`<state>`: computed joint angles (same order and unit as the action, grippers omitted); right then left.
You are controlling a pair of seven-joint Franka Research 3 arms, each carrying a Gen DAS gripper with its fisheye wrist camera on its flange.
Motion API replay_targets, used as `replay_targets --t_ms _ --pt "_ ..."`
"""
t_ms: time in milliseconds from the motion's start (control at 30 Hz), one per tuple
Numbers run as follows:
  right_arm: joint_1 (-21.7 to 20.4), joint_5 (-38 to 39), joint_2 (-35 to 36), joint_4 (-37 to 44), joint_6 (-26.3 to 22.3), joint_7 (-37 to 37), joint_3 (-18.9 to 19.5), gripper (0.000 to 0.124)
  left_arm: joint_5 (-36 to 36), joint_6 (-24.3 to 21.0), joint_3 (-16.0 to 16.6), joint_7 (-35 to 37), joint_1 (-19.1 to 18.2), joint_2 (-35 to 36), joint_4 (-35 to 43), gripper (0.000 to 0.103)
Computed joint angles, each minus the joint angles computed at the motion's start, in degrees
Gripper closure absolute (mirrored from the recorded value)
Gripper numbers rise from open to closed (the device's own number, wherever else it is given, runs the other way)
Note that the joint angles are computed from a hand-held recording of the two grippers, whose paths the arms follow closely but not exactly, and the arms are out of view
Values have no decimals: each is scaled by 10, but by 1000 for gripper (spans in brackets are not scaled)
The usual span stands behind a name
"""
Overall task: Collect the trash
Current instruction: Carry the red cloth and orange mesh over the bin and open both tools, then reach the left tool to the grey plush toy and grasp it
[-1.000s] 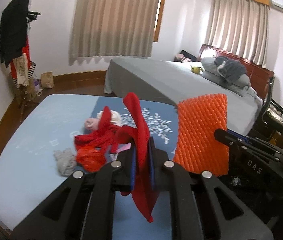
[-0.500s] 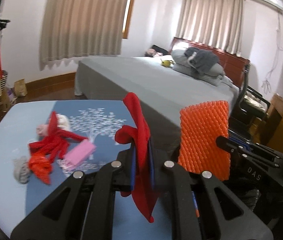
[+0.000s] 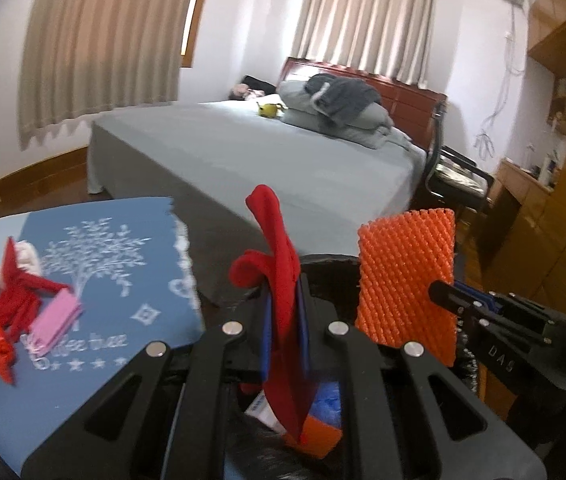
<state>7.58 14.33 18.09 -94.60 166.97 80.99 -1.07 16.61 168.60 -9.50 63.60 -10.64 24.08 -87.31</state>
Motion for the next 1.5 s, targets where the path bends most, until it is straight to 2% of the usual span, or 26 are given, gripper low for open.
replay_targets --t_ms 200,400,467,533,633,700,867,900,1033,1200,1400,1500 --pt "3 -23 -10 -17 5 34 -24 112 -31 -21 -38 51 5 45 57 93" --pt "2 -44 -18 -34 9 61 -35 112 -54 -46 -50 89 -5 82 104 92" --pt "3 -53 -18 -38 7 71 -38 109 -62 -56 -52 100 -8 91 114 90" --pt "3 -59 -18 -40 3 80 -40 105 -69 -63 -50 105 -9 96 120 73" --pt "3 -69 -16 -40 1 92 -43 86 -70 -62 -38 97 -12 89 111 62" --pt "3 -74 -16 -41 6 97 -44 79 -69 -61 -30 88 -12 84 104 53" --pt "22 -115 -20 -51 26 139 -66 32 -37 -46 8 41 -21 55 69 41" --pt "22 -118 -20 -51 28 141 -65 28 -26 -44 18 27 -25 50 64 36" --pt "9 -103 -14 -39 33 120 -45 26 31 -33 63 -44 -36 12 20 26" --pt "3 -67 -5 -22 37 82 -13 26 146 -29 124 -162 -55 -35 -33 20" --pt "8 -18 24 22 28 19 29 26 261 -49 158 -283 -43 -94 -95 18" --pt "20 -1 48 58 14 -3 42 26 295 -63 158 -321 -24 -113 -117 18"
